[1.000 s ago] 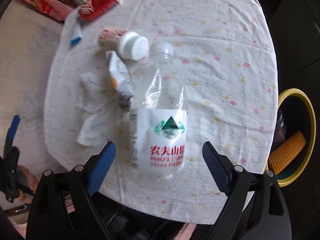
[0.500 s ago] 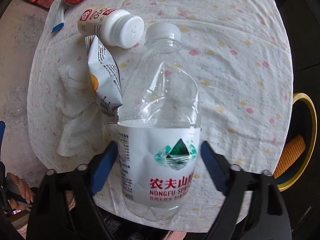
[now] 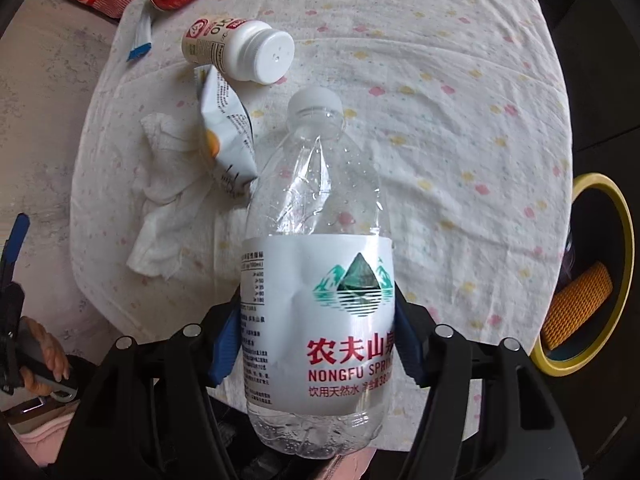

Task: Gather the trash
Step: 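Carry the water bottle over the yellow bin and release it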

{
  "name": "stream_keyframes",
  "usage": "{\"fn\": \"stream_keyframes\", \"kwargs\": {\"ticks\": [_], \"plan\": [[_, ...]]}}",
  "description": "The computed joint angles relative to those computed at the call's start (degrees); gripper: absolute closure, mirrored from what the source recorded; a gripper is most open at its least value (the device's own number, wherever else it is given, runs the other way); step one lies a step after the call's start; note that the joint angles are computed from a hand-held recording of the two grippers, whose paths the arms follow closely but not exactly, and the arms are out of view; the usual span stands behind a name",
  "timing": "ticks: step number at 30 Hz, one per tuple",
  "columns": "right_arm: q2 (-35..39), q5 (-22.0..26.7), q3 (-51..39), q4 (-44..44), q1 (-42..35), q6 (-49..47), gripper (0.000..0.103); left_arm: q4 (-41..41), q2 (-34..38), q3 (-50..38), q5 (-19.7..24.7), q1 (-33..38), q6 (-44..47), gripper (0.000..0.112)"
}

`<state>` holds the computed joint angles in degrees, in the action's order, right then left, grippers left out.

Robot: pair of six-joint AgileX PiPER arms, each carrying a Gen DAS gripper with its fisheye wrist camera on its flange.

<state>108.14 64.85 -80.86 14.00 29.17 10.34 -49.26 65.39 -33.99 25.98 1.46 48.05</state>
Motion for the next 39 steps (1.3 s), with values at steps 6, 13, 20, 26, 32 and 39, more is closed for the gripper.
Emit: {"fn": "stream_keyframes", "kwargs": {"ticks": [6, 13, 20, 26, 32, 39], "plan": [[-4.20, -0.35, 2.94, 1.66, -2.33, -2.04, 0.042, 3.13, 0.18, -0.20, -1.72, -3.03, -3.88, 0.014], [-9.49, 0.10, 5.53, 3.88, -7.71, -5.81, 0.042, 8.54, 0.34, -0.77, -3.74, -7.12, -10.05, 0.014], [-15.85, 1.38, 10.40, 2.75, -20.82, -9.09, 0.042, 10.81, 1.39, -1.67, -4.85, -10.33, -13.30, 0.014], [-15.62, 0.21, 14.38, 0.52, -33.91, -12.72, 0.042, 16.29, 4.03, -2.83, -7.18, -15.62, -20.20, 0.014], [-9.77, -4.77, 14.96, 0.37, -41.35, -14.04, 0.040, 25.58, 6.21, -4.07, -8.90, -20.77, -30.35, 0.014], [-13.61, -10.74, 19.38, 1.41, -42.75, -14.76, 0.034, 33.02, 6.32, -4.40, -9.18, -21.88, -36.79, 0.014]]}}
